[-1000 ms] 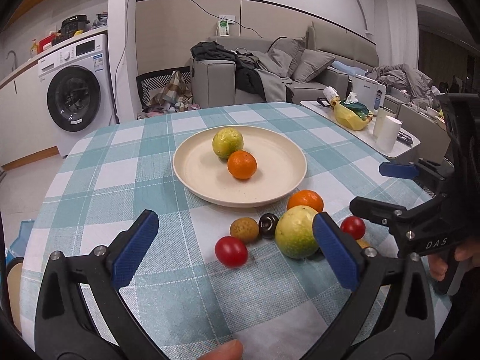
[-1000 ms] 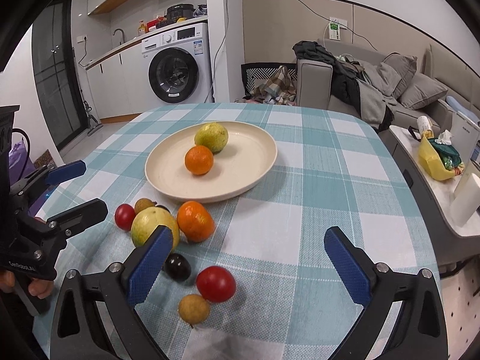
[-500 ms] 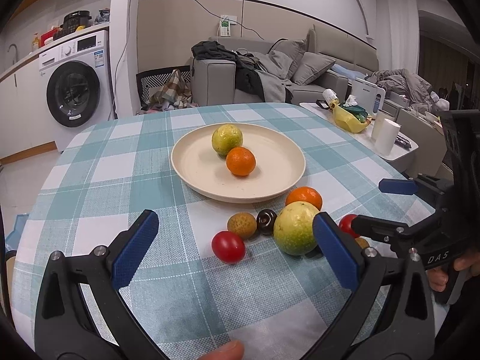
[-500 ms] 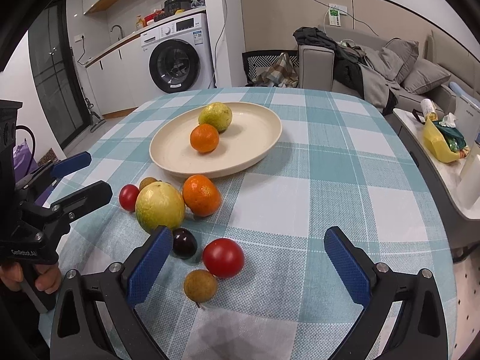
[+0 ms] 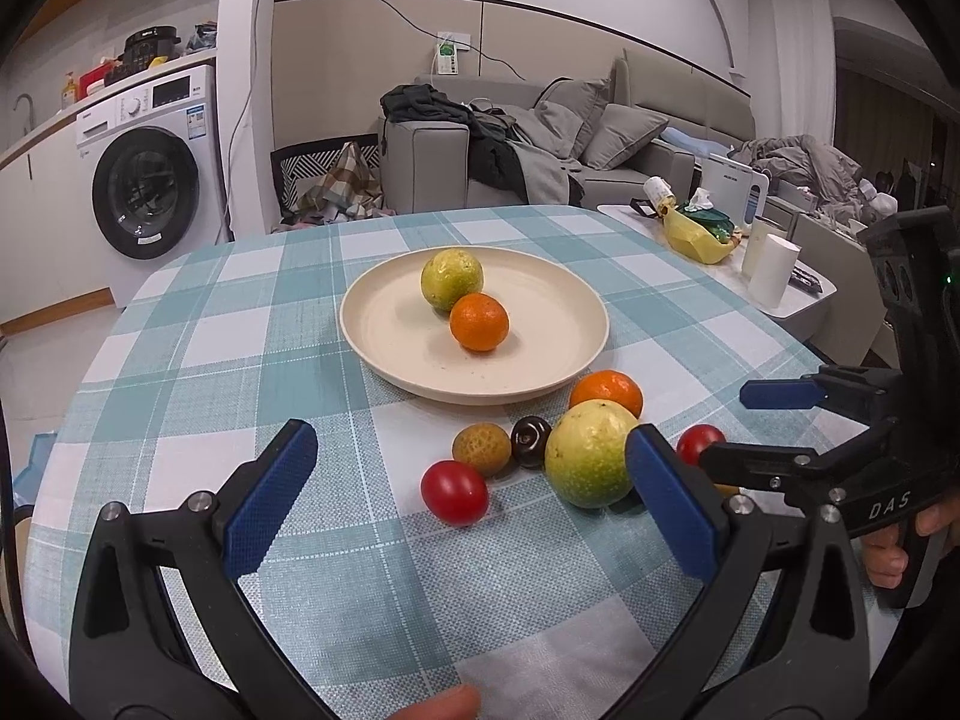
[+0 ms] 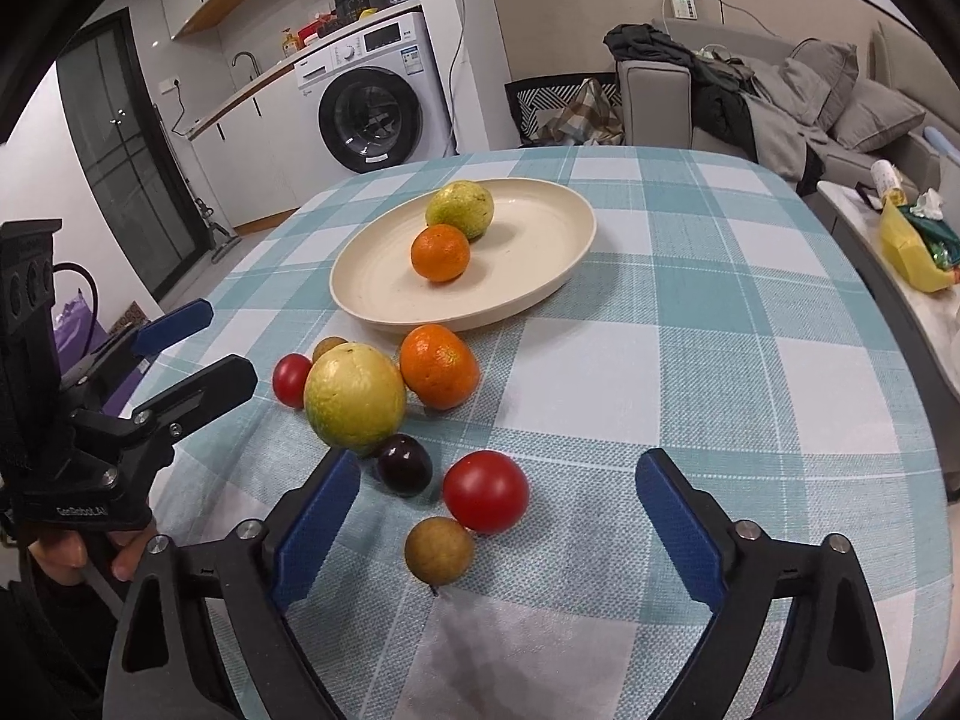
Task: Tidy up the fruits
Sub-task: 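Withdraw both tools from the plate back toward the remaining fruit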
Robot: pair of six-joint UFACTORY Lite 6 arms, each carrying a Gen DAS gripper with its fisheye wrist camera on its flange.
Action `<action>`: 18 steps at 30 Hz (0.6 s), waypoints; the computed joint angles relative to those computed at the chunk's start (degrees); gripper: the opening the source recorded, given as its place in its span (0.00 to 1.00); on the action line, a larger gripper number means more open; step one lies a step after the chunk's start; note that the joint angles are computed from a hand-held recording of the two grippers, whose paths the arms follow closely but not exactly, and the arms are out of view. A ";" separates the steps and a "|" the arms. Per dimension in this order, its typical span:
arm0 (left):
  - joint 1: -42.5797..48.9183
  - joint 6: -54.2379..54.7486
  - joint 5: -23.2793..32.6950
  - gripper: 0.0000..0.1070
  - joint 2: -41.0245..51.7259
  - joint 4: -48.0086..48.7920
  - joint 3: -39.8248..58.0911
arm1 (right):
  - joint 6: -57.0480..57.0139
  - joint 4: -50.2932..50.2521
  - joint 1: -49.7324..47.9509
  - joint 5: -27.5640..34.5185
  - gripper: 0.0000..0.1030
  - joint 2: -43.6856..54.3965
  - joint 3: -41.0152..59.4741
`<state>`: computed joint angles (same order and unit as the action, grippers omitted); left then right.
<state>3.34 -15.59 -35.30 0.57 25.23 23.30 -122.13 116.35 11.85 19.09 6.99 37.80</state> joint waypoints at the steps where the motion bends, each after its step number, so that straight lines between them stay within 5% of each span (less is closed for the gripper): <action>1: 0.12 -0.42 -0.14 0.96 -0.05 0.81 -0.02 | 1.49 -1.49 -0.28 0.57 0.88 0.37 0.20; 8: -0.35 -0.22 -0.04 0.96 -0.62 0.87 -0.42 | 7.04 -7.39 -1.25 2.52 0.70 2.22 1.27; 18: -0.84 -0.58 0.72 0.96 0.47 1.55 0.53 | 9.68 -10.00 -2.17 4.00 0.62 3.06 1.85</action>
